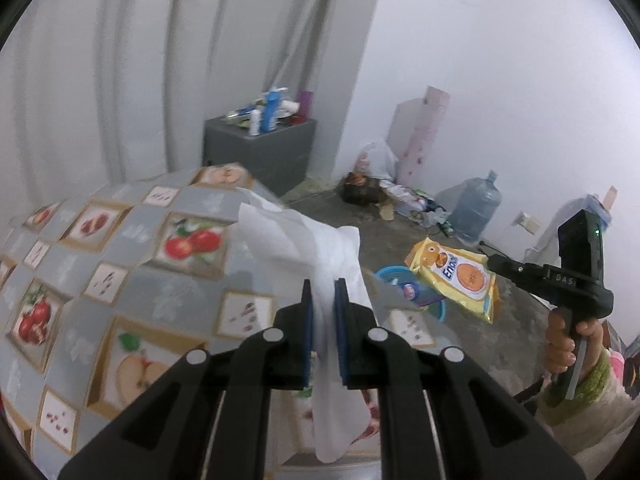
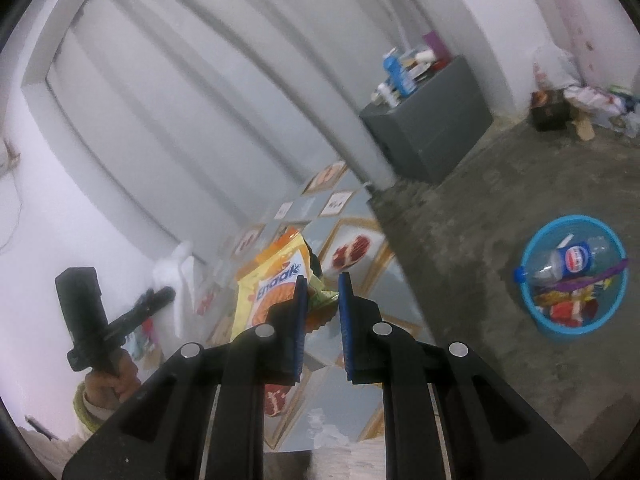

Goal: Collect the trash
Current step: 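Lift the tissue and yellow snack bag and carry them toward the wastebasket, then lower both items into the blue wastebasket and open both grippers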

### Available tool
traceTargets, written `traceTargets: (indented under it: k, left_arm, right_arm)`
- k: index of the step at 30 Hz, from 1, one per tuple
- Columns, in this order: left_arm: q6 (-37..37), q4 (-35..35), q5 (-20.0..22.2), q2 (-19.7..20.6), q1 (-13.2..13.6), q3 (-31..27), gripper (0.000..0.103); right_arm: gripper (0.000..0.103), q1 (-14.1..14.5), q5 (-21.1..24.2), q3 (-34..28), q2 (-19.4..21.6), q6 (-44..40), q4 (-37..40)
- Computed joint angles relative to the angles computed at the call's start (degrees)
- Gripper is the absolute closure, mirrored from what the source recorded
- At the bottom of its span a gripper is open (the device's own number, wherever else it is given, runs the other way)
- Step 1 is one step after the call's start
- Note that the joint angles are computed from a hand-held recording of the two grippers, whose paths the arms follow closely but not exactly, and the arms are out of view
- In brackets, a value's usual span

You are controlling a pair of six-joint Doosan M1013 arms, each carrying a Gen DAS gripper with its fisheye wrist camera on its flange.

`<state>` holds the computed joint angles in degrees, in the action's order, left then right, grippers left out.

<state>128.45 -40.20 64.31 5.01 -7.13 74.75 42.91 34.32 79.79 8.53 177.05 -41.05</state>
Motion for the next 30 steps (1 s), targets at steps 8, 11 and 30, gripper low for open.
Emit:
traceTargets:
  k: [8,11,30]
  left_arm:
    - [1.4,0.0,1.5,1.6,-5.3,-3.2,0.093]
    - [1.3,0.2,2.3,2.8,-7.2,-4.8,0.093]
    - [-5.7,8.8,14.6,18.8,-22.5,-22.8,0.093]
  right_arm:
    - [0.089,0.6,3.5,5.5,-4.1,13.8,-11.1]
    - [0.089,0.7,5.3,7.8,-5.6,18.7,-14.3]
    - [0.089,-2.2,18.9,18.8,-11.6,38.9,-14.5]
